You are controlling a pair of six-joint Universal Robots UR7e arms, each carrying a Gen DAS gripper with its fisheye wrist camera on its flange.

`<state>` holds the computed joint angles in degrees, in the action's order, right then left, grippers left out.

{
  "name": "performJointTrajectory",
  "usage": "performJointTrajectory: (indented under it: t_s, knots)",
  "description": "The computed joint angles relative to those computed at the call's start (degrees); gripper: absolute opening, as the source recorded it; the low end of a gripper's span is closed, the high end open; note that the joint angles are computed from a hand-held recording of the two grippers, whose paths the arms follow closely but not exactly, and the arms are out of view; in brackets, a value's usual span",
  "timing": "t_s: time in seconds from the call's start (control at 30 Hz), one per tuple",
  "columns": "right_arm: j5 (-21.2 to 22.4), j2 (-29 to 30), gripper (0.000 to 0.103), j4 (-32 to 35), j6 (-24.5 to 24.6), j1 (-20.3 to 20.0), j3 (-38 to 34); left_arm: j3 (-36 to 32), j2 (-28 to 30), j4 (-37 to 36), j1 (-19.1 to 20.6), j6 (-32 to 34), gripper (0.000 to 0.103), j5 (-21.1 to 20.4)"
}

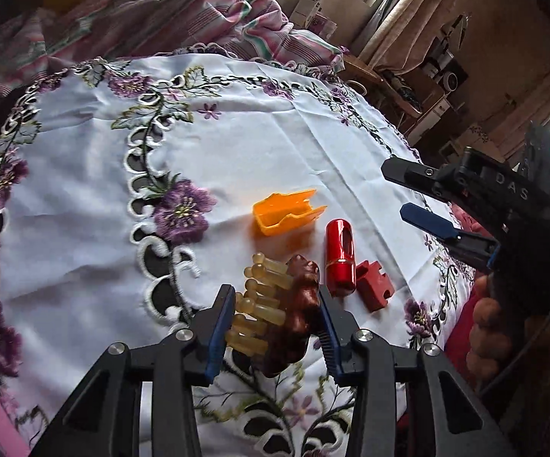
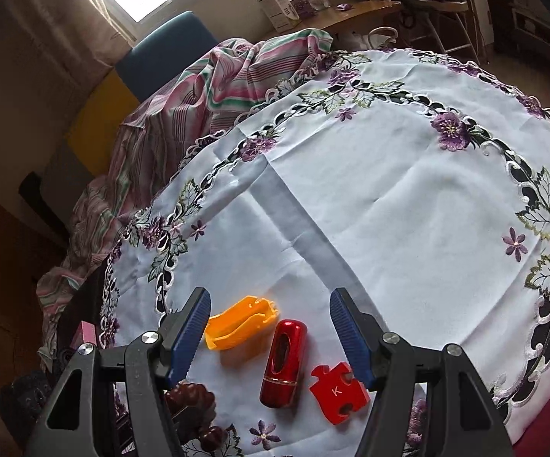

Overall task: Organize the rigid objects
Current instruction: 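Carry the brown toy toward the tray with the left tool while the right tool grasps the orange scoop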

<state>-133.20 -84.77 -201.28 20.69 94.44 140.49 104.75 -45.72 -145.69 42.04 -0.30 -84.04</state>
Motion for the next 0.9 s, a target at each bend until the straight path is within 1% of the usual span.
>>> performJointTrajectory:
  t_s: [0.07, 0.2, 0.3, 0.33, 0.37, 0.43, 0.6, 0.7, 0.73, 0.77, 0.8, 0.83, 0.87, 0.9]
  knots:
    - [1.2, 0.1, 0.066, 2.0, -0.8, -0.1, -0.5, 1.8, -2.0, -0.6, 0.2, 0.4, 0.042, 0.7]
    - [2.1, 1.5, 0.066, 7.2, -3.0, 0.6, -2.4, 5.7, -6.7, -1.9, 0.6, 1.7, 0.042, 2.0]
    - [0.4, 3.5, 0.067, 12.8, -4.7, 1.5, -5.2, 7.6, -9.4, -1.8, 1.0, 1.8, 0.042, 2.7]
    - [-0.5, 4.3, 0.071, 14.3, -5.3, 1.6, -6.2, 7.9, -10.1, -1.5, 1.2, 1.5, 0.042, 2.7]
    - [-1.4, 5.1, 0.078, 16.1, -5.9, 1.7, -7.4, 8.3, -10.8, -1.3, 1.5, 1.3, 0.042, 2.4]
    - [-2.0, 5.9, 0.081, 19.8, -6.6, 1.4, -9.4, 9.0, -12.2, -1.3, 1.9, 1.0, 0.042, 2.2]
    - [-5.1, 9.6, 0.082, 27.0, -9.3, 0.6, -14.6, 10.5, -15.6, -2.2, 2.2, 1.0, 0.042, 2.7]
    - [-6.2, 11.8, 0.082, 27.6, -11.2, -0.2, -16.0, 11.0, -17.1, -2.4, 2.7, 0.4, 0.042, 2.6]
    - [-6.1, 12.1, 0.080, 28.9, -11.1, -0.6, -16.3, 11.1, -17.5, -2.4, 2.8, 0.1, 0.042, 2.6]
    - [-6.2, 12.3, 0.071, 31.0, -10.5, -1.0, -16.5, 11.3, -18.0, -2.4, 3.0, -0.2, 0.042, 2.7]
    - [-7.6, 13.0, 0.070, 30.7, -11.7, -0.5, -16.6, 11.4, -18.3, -2.4, 3.2, -0.4, 0.042, 2.7]
    - [-8.2, 13.4, 0.070, 30.5, -13.2, 0.0, -16.6, 11.6, -18.7, -2.5, 3.4, -0.7, 0.042, 2.7]
    - [-7.6, 13.4, 0.070, 30.1, -14.0, 0.0, -16.3, 11.7, -19.0, -2.6, 3.6, -1.0, 0.042, 2.8]
    - [-8.0, 13.7, 0.070, 29.6, -14.4, 0.2, -16.2, 11.9, -19.4, -2.7, 3.8, -1.2, 0.042, 3.0]
